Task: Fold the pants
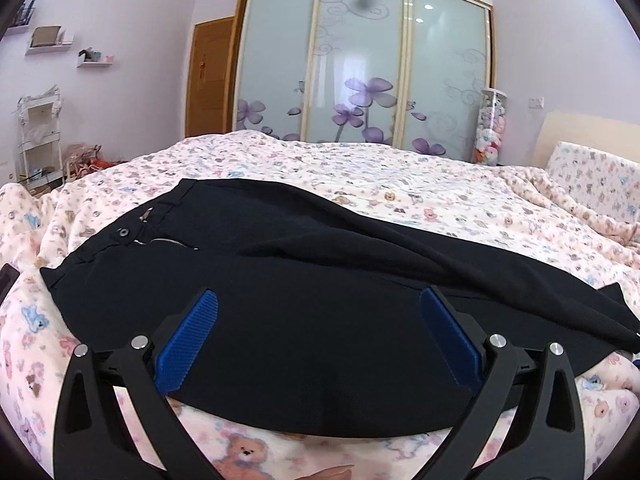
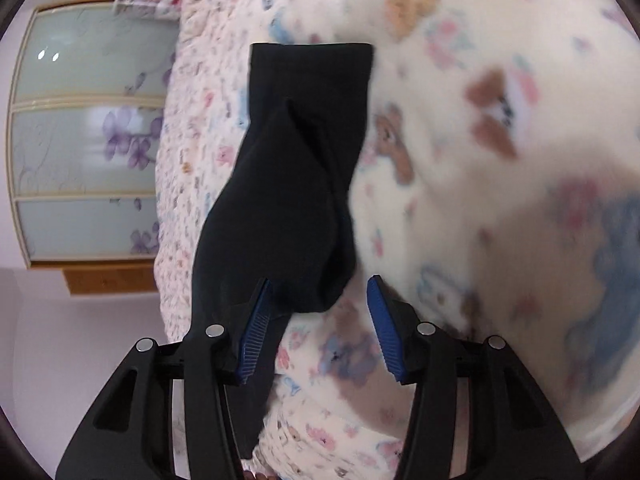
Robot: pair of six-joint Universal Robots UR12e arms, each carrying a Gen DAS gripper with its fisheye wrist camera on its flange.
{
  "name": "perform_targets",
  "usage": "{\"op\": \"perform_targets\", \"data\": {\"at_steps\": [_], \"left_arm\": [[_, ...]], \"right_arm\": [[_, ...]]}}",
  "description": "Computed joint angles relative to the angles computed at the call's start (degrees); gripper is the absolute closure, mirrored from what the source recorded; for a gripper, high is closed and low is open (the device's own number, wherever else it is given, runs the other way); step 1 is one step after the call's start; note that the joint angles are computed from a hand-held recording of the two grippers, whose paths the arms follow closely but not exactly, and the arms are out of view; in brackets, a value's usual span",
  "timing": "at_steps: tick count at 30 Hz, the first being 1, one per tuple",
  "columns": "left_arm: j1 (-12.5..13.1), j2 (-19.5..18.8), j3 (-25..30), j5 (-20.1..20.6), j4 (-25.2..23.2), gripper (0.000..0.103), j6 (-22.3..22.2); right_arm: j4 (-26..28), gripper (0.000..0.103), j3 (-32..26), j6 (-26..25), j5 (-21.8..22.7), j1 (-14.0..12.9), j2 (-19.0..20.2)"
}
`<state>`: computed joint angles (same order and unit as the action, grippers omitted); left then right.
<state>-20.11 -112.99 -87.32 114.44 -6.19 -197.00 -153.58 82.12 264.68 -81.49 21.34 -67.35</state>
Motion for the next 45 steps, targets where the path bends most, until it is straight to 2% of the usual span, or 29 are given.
{"op": "perform_targets", "data": {"at_steps": [3,5,6,7,8,10,12,14,16,17,18,19,20,21,23,26,27,29,30,31,32,33,34,35,36,38,41,43,45], "left_arm": [[0.17,0.06,0.09,-0.69,-0.5,0.002,-0.35],[0.42,0.16,0.09,-1.59,-0.97,0.002,-1.13],[0.54,0.22,0.01,-1.91,-1.11,0.002,-1.4],[0.64,0.29,-0.05,-2.18,-1.38,0.002,-1.72],[0.76,0.32,-0.13,-2.36,-1.48,0.002,-1.86],[0.87,0.37,-0.24,-2.57,-1.54,0.002,-2.28],[0.94,0.34,-0.22,-2.73,-1.65,0.002,-2.37],[1.06,0.33,-0.23,-3.78,-1.63,0.002,-1.83],[1.11,0.25,-0.2,-4.54,-1.44,0.002,-1.0],[1.11,0.22,-0.17,-4.84,-1.36,0.002,-0.6],[1.1,0.21,-0.2,-5.05,-1.19,0.002,-0.33],[1.13,0.2,-0.22,-5.33,-1.02,0.002,-0.19],[1.22,0.22,-0.27,-5.78,-0.81,0.002,-0.27],[1.38,0.31,-0.44,-6.26,-0.69,0.002,-0.48],[1.63,0.46,-0.57,-7.27,-0.96,0.002,-0.98],[1.69,0.49,-0.6,-6.5,-1.72,0.002,-1.89],[1.7,0.48,-0.48,-5.92,-2.49,0.002,-2.73],[1.78,0.51,-0.22,-5.3,-4.27,0.002,-4.26],[1.95,0.58,-0.18,-5.61,-5.17,0.002,-5.03],[2.11,0.64,-0.13,-6.19,-5.82,0.002,-5.49],[2.12,0.67,-0.04,-6.25,-6.34,0.002,-5.77],[2.05,0.62,0.04,-5.99,-6.54,0.002,-5.74],[1.96,0.54,0.12,-5.51,-6.47,0.002,-5.55],[1.75,0.38,0.26,-4.7,-6.28,0.002,-5.26],[1.48,0.24,0.24,-3.49,-6.01,0.002,-4.45],[1.14,-0.01,0.44,-2.58,-6.05,0.002,-2.76],[-0.13,-0.7,1.08,2.98,-7.62,0.002,-0.17],[-0.24,-0.51,0.66,4.06,-7.85,0.002,-1.22],[0.35,0.39,-0.15,3.45,-9.44,0.002,-5.08]], "right_arm": [[-2.5,0.051,0.11,1.84,0.22,0.3,0.5],[-0.23,0.053,-0.92,0.74,-0.66,0.44,0.82],[1.33,0.07,-2.1,-0.88,-1.33,0.49,1.47],[3.46,0.082,-3.38,-2.93,-1.72,0.49,1.98],[4.94,0.085,-4.6,-5.1,-2.66,0.58,2.32],[6.91,0.088,-6.94,-11.54,-5.42,0.68,2.7],[7.07,0.089,-10.98,-20.22,-10.95,1.16,3.76],[1.18,0.089,-13.1,-28.7,-16.82,1.63,4.45],[-5.69,0.089,-14.03,-39.2,-20.42,1.98,5.21],[-6.95,0.089,-14.62,-44.1,-23.09,2.59,5.6],[-5.8,0.089,-14.62,-46.6,-24.83,2.87,5.84],[-2.26,0.089,-14.13,-46.7,-24.42,2.57,5.66],[3.47,0.089,-12.48,-44.4,-21.62,1.65,4.97],[6.79,0.089,-11.54,-39.7,-19.81,1.39,4.66],[8.92,0.089,-8.24,-33.18,-16.31,0.82,4.01],[7.81,0.089,-6.56,-29.75,-15.84,1.05,3.86],[9.23,0.087,-6.99,-29.33,-16.2,1.18,3.76],[13.71,0.076,-8.31,-27.84,-16.44,1.33,3.56],[15.2,0.063,-8.57,-26.17,-16.61,1.44,3.11],[15.74,0.044,-8.67,-24.65,-17.63,1.72,2.8],[15.65,0.039,-8.55,-22.99,-19.89,2.35,2.26],[14.45,0.038,-8.42,-22.51,-21.38,2.87,2.08],[10.85,0.039,-8.03,-23.11,-22.03,3.4,2.0],[4.85,0.039,-7.27,-24.15,-20.46,3.86,2.14],[-0.4,0.041,-6.61,-24.67,-17.41,3.9,2.59],[-7.04,0.048,-7.23,-22.18,-7.33,3.4,4.78],[-12.61,0.057,-8.22,-14.1,2.96,2.48,8.19],[-12.61,0.059,-8.96,-10.75,4.51,2.35,9.78],[-12.12,0.061,-8.84,-10.45,2.99,2.32,9.96]]}}
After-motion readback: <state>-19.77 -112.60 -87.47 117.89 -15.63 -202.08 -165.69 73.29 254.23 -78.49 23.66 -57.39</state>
